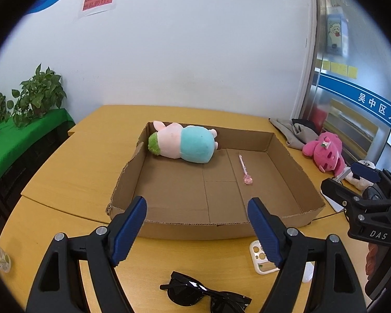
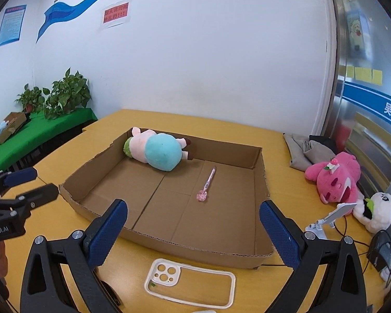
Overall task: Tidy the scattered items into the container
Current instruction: 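Withdraw the right gripper from the box toward the sunglasses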
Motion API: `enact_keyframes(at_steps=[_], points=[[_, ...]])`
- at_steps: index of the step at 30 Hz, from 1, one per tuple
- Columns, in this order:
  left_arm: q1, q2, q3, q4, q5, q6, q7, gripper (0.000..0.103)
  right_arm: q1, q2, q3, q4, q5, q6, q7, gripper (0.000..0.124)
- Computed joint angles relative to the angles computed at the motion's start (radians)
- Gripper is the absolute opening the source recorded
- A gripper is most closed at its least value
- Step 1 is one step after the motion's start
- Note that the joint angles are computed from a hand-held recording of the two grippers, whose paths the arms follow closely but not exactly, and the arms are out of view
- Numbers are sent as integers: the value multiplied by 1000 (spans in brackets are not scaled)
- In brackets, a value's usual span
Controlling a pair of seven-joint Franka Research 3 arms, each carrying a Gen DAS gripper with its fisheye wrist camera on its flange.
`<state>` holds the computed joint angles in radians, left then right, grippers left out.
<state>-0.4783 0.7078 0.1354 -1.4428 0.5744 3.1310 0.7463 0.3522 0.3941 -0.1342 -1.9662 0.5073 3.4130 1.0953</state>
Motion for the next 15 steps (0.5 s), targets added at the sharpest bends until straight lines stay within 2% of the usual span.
enact_keyframes(at_steps=[3, 7, 15], points=[[-11, -7, 18, -15, -2, 2, -20, 80, 31, -3, -27, -5, 13, -2, -16, 103], [-12, -9, 13, -19, 4, -25, -25, 80, 46, -1, -39, -5, 24, -11, -25, 103], [5, -9, -23, -24, 29, -57, -12, 80, -1, 1, 16, -18, -9, -12, -12, 103]])
